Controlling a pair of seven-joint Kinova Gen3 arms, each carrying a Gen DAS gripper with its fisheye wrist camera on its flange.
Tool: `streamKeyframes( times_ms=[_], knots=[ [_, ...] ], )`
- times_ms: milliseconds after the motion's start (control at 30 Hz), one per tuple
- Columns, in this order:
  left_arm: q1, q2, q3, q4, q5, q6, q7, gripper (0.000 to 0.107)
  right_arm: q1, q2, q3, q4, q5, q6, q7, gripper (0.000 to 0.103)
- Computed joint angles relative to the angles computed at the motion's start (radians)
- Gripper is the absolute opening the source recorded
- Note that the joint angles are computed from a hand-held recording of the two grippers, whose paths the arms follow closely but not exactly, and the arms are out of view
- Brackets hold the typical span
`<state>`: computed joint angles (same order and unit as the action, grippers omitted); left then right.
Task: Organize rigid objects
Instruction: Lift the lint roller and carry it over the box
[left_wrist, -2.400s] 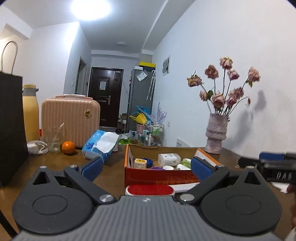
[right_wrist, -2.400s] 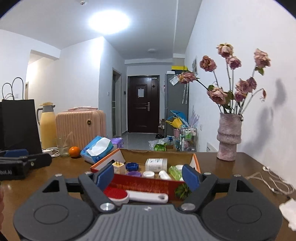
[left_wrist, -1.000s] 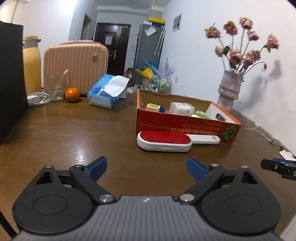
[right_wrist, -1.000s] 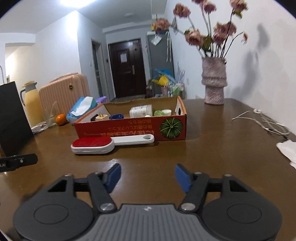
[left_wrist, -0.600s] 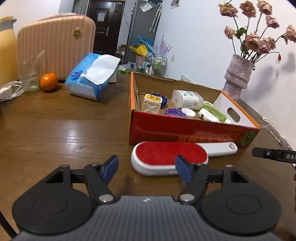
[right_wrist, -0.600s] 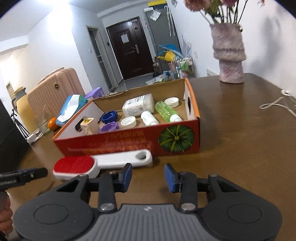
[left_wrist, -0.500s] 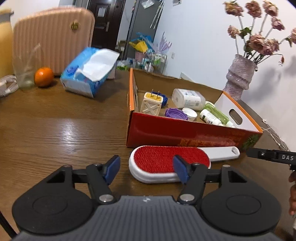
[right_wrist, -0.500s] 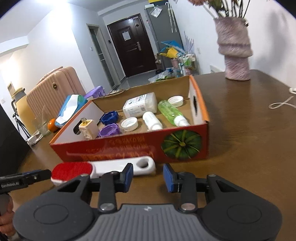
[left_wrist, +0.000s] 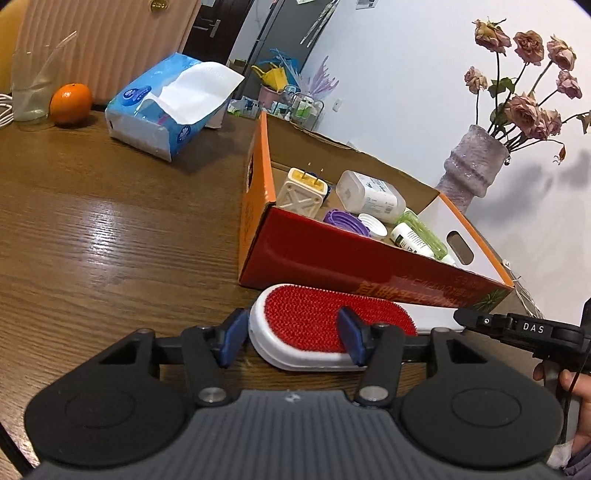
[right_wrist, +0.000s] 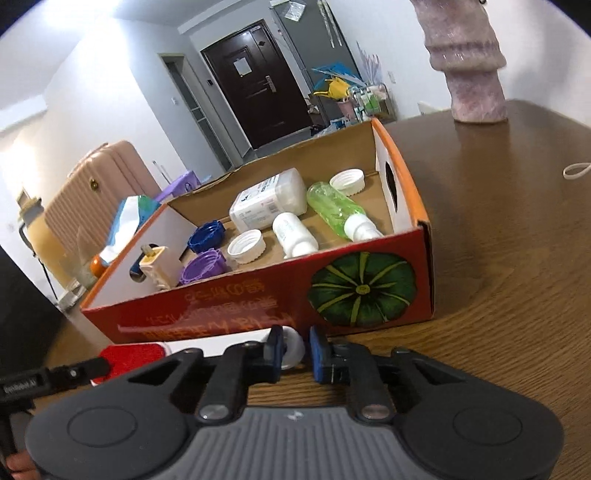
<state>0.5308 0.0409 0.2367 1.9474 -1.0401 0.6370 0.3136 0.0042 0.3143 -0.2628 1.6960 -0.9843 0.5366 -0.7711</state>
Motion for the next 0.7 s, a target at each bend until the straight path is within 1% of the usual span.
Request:
streamKeyframes(
  times_ms=[100, 167, 200, 267, 300, 333, 367, 400, 433, 533, 567, 633, 667, 700],
  knots=[
    [0.012, 0.006, 0.007, -0.007, -0.019, 0.028, 0.009, 0.054, -0.013, 0.0, 0.004, 0.0, 0.017, -0.008, -0.011, 0.012],
    [0.031, 0.016, 0.019, -0.029, -0.013, 0.078, -0.014, 0.054, -0.025, -0.006, 0.01, 0.003, 0.038, -0.017, -0.035, 0.012],
    [0.044, 0.022, 0.026, -0.044, -0.001, 0.114, -0.031, 0.051, -0.029, -0.014, 0.011, 0.009, 0.046, -0.023, -0.047, 0.012],
    [0.082, 0.031, 0.037, -0.061, -0.01, 0.179, -0.023, 0.05, -0.028, -0.045, 0.006, 0.039, 0.037, -0.046, -0.036, 0.012],
    [0.095, 0.029, 0.042, -0.059, -0.02, 0.193, 0.003, 0.05, -0.044, -0.062, 0.029, 0.056, 0.014, -0.05, -0.013, 0.012],
    [0.1, 0.025, 0.065, -0.057, -0.034, 0.218, 0.034, 0.05, -0.072, -0.082, 0.071, 0.076, -0.026, -0.046, 0.021, 0.012],
    [0.123, 0.027, 0.079, -0.059, -0.053, 0.258, 0.067, 0.05, -0.091, -0.1, 0.103, 0.094, -0.062, -0.038, 0.048, 0.012],
    [0.161, 0.032, 0.075, -0.065, -0.07, 0.299, 0.095, 0.05, -0.091, -0.119, 0.118, 0.117, -0.103, -0.029, 0.083, 0.012],
    [0.208, 0.035, 0.071, -0.068, -0.091, 0.339, 0.126, 0.05, -0.075, -0.141, 0.115, 0.144, -0.143, -0.026, 0.117, 0.012],
    [0.347, 0.06, 0.055, -0.091, -0.13, 0.461, 0.177, 0.05, 0.039, -0.208, 0.037, 0.229, -0.265, -0.021, 0.212, 0.012],
    [0.393, 0.071, 0.049, -0.1, -0.141, 0.502, 0.193, 0.05, 0.057, -0.231, 0.034, 0.257, -0.306, -0.016, 0.241, 0.012],
    [0.485, 0.094, 0.035, -0.117, -0.161, 0.583, 0.234, 0.05, 0.057, -0.291, 0.065, 0.325, -0.387, -0.007, 0.309, 0.012],
    [0.511, 0.103, 0.047, -0.126, -0.166, 0.624, 0.254, 0.05, 0.055, -0.322, 0.083, 0.358, -0.419, 0.001, 0.331, 0.012],
    [0.52, 0.11, 0.073, -0.134, -0.17, 0.66, 0.27, 0.05, 0.053, -0.355, 0.104, 0.389, -0.438, 0.015, 0.347, 0.012]
  ],
)
